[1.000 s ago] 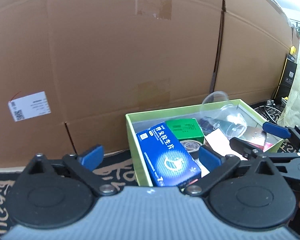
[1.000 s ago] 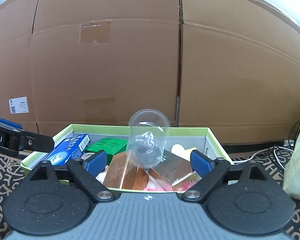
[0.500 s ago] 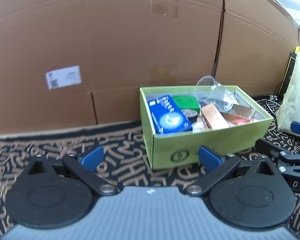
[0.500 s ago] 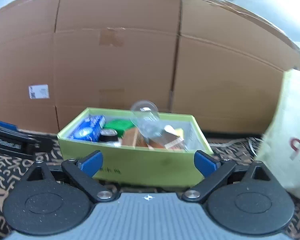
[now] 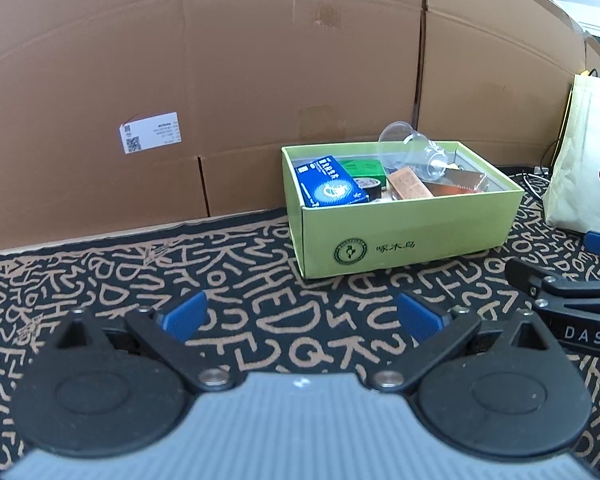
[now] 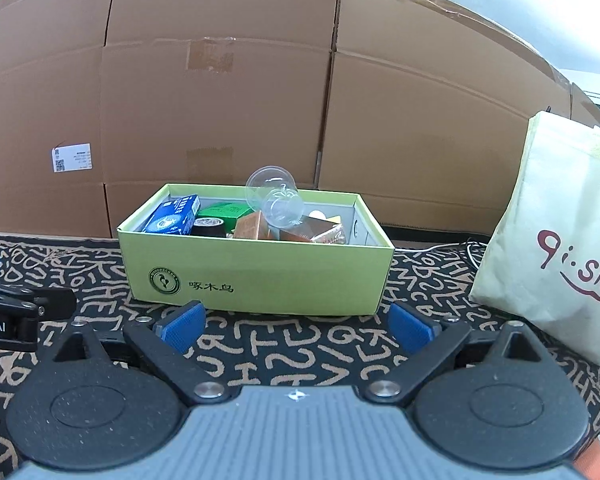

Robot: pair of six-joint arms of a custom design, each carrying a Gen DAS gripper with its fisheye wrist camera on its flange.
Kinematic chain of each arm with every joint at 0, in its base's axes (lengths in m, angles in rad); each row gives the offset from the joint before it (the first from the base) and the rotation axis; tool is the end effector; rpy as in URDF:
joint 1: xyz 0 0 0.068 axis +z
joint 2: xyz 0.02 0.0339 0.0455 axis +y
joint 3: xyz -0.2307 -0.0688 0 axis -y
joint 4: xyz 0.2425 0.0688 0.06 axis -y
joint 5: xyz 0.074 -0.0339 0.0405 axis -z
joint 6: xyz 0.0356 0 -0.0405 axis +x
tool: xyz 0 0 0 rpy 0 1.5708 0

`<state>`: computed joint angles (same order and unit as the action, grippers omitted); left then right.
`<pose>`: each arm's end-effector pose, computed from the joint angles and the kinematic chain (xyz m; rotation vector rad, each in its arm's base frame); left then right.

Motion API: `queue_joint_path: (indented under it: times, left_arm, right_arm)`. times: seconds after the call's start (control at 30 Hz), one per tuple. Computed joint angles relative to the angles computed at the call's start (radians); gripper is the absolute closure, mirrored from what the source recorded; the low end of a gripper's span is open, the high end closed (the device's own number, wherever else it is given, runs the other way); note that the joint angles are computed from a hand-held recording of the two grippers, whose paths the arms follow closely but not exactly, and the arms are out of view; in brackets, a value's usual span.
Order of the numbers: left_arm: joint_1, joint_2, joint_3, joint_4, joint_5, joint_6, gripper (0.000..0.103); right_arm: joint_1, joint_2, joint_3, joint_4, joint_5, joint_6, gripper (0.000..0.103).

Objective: Organize objects

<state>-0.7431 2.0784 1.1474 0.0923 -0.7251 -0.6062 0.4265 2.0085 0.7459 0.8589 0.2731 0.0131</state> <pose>0.3049 -0.2481 0.0815 -0.1642 2.1574 0.1216 0.3209 0.1353 0.0670 -0.2271 1.9456 0.0192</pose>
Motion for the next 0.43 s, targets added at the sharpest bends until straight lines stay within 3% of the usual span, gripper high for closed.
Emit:
queue_joint_path:
  times: [0.43]
  left_arm:
    - [-0.012,-0.008,-0.018,0.002,0.011,-0.021,0.000]
  right_arm:
    - [0.001,-0.002,0.003,-0.031,0.009,0.024,0.003]
